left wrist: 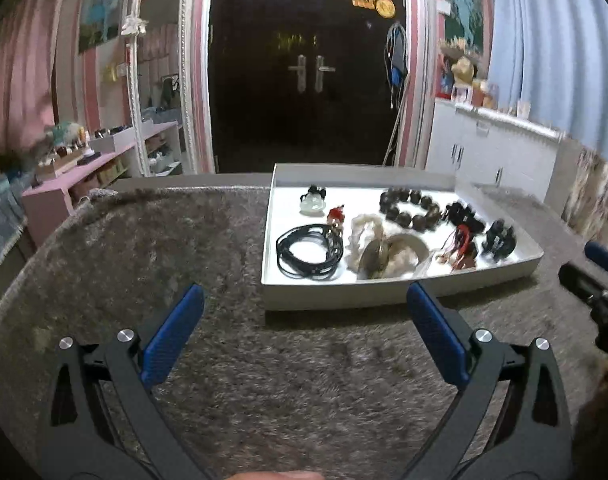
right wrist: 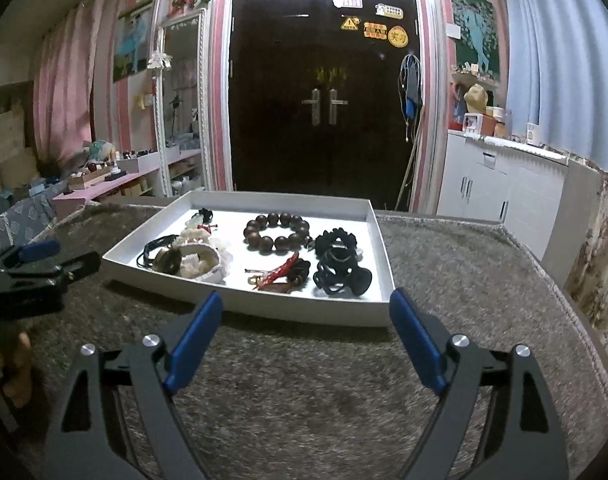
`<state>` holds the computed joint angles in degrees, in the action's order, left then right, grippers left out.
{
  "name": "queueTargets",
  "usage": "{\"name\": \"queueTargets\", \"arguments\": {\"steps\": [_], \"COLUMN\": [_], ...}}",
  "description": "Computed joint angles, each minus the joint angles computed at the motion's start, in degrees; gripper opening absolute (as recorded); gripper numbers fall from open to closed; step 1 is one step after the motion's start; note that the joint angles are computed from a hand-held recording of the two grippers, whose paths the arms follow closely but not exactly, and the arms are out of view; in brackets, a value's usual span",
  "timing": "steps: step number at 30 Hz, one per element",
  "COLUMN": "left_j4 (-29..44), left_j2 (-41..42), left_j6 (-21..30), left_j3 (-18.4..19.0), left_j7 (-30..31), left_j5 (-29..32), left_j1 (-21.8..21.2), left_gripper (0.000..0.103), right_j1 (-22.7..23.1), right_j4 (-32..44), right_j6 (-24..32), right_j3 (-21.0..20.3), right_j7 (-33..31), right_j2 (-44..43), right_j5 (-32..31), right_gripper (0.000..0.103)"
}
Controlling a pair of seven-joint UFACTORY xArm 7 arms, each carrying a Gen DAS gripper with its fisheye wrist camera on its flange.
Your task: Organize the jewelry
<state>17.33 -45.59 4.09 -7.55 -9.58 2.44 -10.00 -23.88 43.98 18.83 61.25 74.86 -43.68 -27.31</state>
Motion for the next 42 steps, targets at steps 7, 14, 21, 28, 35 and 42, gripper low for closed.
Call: {"name": "queueTargets", "arguments": {"steps": [7,14,21,28,35,42], "left_j4": [-0.92,-0.82,-1.72,-1.75,-1.74,-1.92], "left_j2": [-0.86,-0.97,-2.78,-2.96,-2.92,-3.4], "left_j6": [-1.55,-1.2,-2.46,-2.71,-2.76,-2.91], "left_j3": [-0.3,-2.09,-5.25,-5.41,-5.46,-6.31], "left_j7": [-0.8,-1.91,-3.88,-4.33,-4.6,-5.22], "left_j5": [0.2,0.9,2.56,3.48,3.85,4.25], "left_j1": [0.66,2.39,4.96,5.08,5.17,6.11], "left_gripper": [0.1,0.1,0.1,0.1,0.1,0.1], "right_j1": [0.49,0.38,0.71,1.1,1.37,1.63], "right_j4": [-0.48,0.08,0.25,0.54,0.66,0.65], "right_j6": [0.89,2.15,3.51,4.39,4.57,4.65], "right_j3": [-0.27,0.13,-0.28,-0.41,-0.74,-0.99], "right_j7": [1.29,1.47,2.48,3.09,3.78,4.49], "right_j2": [-1.12,-0.8,-0.17,0.56,1.09,1.46], "right_j5": [0.46,0.04,-0.08,-1.18,-2.18,-3.03], "right_gripper": [0.087,0.087,0.088,0.093,0.093,0.093]}}
